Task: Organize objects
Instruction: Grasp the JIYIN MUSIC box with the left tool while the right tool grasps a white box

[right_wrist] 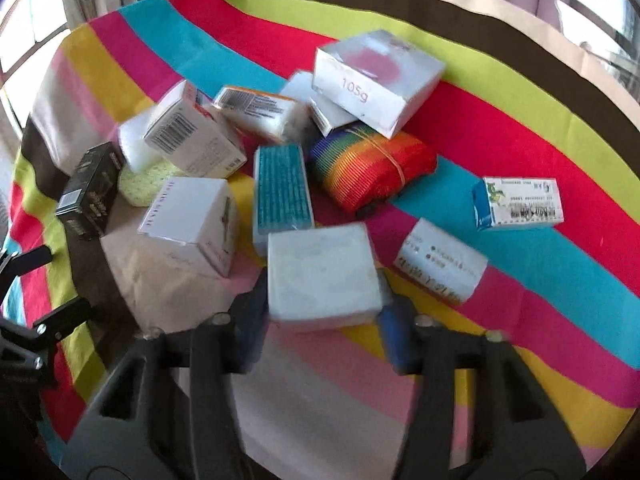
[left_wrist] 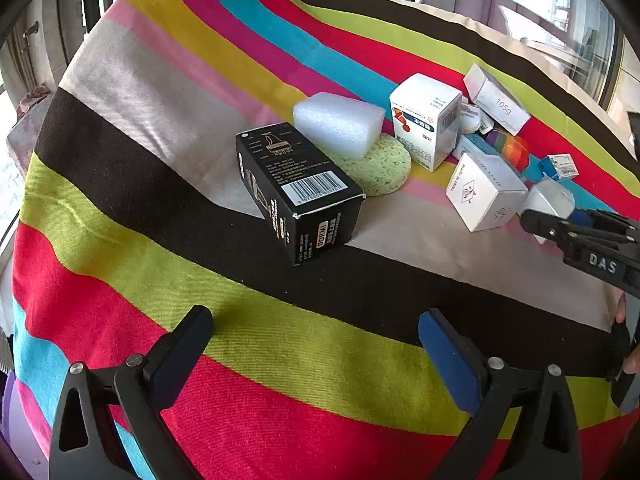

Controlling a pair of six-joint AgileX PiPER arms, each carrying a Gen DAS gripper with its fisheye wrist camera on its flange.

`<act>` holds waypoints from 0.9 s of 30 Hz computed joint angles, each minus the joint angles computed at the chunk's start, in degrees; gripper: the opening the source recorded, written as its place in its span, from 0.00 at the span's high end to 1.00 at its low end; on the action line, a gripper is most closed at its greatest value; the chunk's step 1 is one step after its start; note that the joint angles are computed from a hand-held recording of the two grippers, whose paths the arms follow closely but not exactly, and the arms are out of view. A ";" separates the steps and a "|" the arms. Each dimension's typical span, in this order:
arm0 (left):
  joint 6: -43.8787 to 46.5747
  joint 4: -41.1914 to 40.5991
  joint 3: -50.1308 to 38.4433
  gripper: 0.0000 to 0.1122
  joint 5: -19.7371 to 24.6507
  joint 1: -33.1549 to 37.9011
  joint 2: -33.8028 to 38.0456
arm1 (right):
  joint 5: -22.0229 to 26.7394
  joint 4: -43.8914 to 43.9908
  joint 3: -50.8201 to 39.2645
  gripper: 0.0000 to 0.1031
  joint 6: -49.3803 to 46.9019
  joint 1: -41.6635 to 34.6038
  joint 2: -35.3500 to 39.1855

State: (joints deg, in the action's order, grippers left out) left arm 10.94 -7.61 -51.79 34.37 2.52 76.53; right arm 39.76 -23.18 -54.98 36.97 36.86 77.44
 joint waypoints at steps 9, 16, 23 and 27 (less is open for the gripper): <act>3.08 -7.29 -2.88 0.08 5.10 -1.26 0.68 | 5.70 -1.45 7.21 0.50 5.68 2.85 -10.42; -13.89 4.25 -14.61 0.09 0.91 -14.78 12.86 | 10.89 -8.53 9.20 0.50 15.23 8.51 -13.94; -23.09 15.37 -20.30 0.63 -0.64 -20.62 18.31 | 10.79 -9.44 8.52 0.50 17.77 10.40 -12.84; -16.15 7.17 -19.06 0.63 -1.84 -17.92 17.27 | 9.62 -8.94 8.25 0.50 17.17 9.22 -12.13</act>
